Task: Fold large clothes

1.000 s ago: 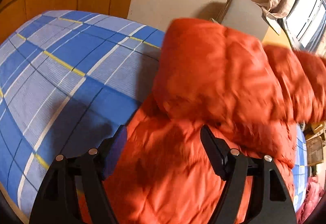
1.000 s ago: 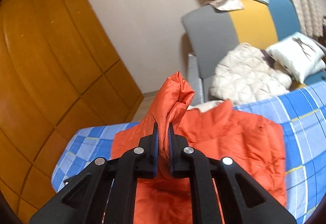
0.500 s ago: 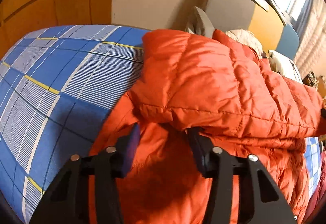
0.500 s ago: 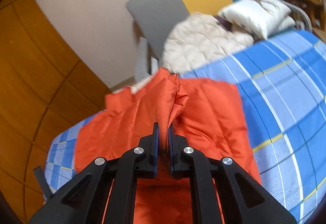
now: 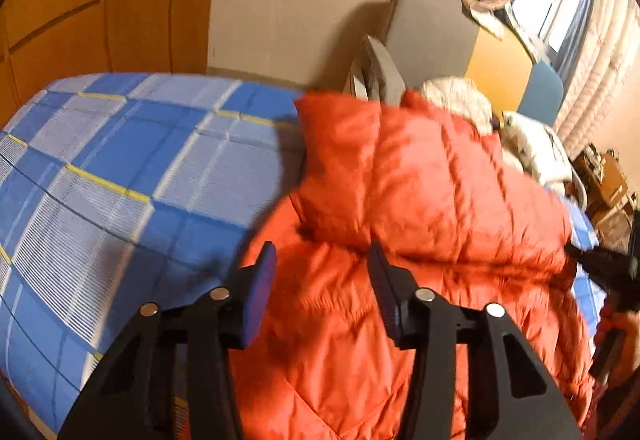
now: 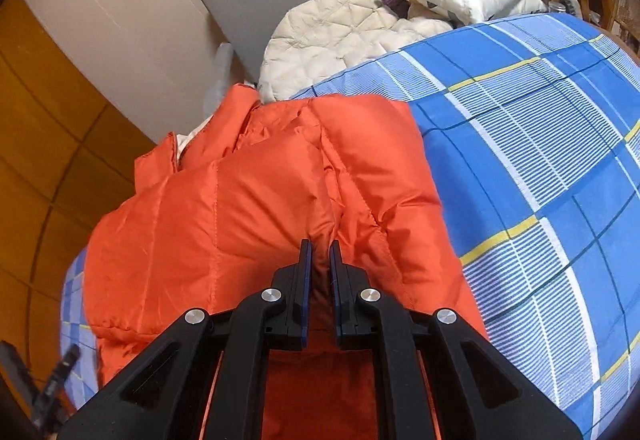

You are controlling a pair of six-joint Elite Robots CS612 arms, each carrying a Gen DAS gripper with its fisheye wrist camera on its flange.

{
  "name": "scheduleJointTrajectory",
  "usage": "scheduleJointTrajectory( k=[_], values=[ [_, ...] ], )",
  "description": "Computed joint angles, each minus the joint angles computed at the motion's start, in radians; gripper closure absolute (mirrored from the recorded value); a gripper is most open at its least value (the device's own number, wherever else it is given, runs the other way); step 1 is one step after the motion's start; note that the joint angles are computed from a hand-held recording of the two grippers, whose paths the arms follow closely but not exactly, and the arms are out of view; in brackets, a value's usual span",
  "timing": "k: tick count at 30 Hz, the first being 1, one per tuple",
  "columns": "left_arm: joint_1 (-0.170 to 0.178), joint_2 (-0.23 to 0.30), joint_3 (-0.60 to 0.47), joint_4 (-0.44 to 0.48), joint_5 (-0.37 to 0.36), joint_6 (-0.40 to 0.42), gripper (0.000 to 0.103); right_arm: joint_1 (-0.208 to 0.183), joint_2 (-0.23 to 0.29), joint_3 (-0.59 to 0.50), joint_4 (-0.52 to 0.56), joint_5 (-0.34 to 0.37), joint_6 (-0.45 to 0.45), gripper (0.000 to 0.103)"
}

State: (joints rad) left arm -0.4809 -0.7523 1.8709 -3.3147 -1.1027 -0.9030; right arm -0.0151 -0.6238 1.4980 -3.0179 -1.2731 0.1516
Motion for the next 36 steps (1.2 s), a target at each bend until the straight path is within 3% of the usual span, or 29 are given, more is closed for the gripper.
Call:
scheduleJointTrajectory(
  k=[1, 3, 4, 5, 10, 14, 17, 25, 36],
  values=[
    [0.004, -0.001, -0.002, -0.012, -0.001, 0.009, 0.052, -0.001, -0.004, 0.004, -0.004, 0.0, 0.004, 0.095],
    [0.012, -0.001, -0.015, -0.026, 0.002, 0.037, 0.051, 0.005, -0.02, 0.02, -0.031, -0.054, -0.012, 0.077],
    [0.018, 0.001, -0.026, -0.028, 0.001, 0.047, 0.051, 0.008, -0.028, 0.033, -0.067, -0.078, -0.016, 0.057],
    [0.021, 0.003, -0.033, -0.031, 0.0, 0.055, 0.051, 0.012, -0.036, 0.044, -0.098, -0.099, -0.02, 0.048],
    [0.044, 0.023, -0.1, -0.015, -0.028, 0.097, 0.05, 0.029, -0.058, 0.055, -0.158, -0.043, -0.098, 0.047],
    [0.052, 0.048, -0.168, 0.029, -0.04, 0.15, 0.048, 0.053, -0.038, 0.01, -0.094, -0.018, -0.143, 0.047],
    [0.058, 0.071, -0.222, 0.066, -0.055, 0.205, 0.047, 0.07, -0.013, -0.029, -0.042, -0.039, -0.169, 0.047],
    [0.083, 0.134, -0.317, 0.179, -0.128, 0.217, 0.047, 0.086, 0.045, -0.094, 0.017, -0.135, -0.187, 0.047],
    [0.077, 0.168, -0.324, 0.192, -0.125, 0.186, 0.046, 0.097, 0.088, -0.124, 0.023, -0.198, -0.229, 0.047]
  ],
)
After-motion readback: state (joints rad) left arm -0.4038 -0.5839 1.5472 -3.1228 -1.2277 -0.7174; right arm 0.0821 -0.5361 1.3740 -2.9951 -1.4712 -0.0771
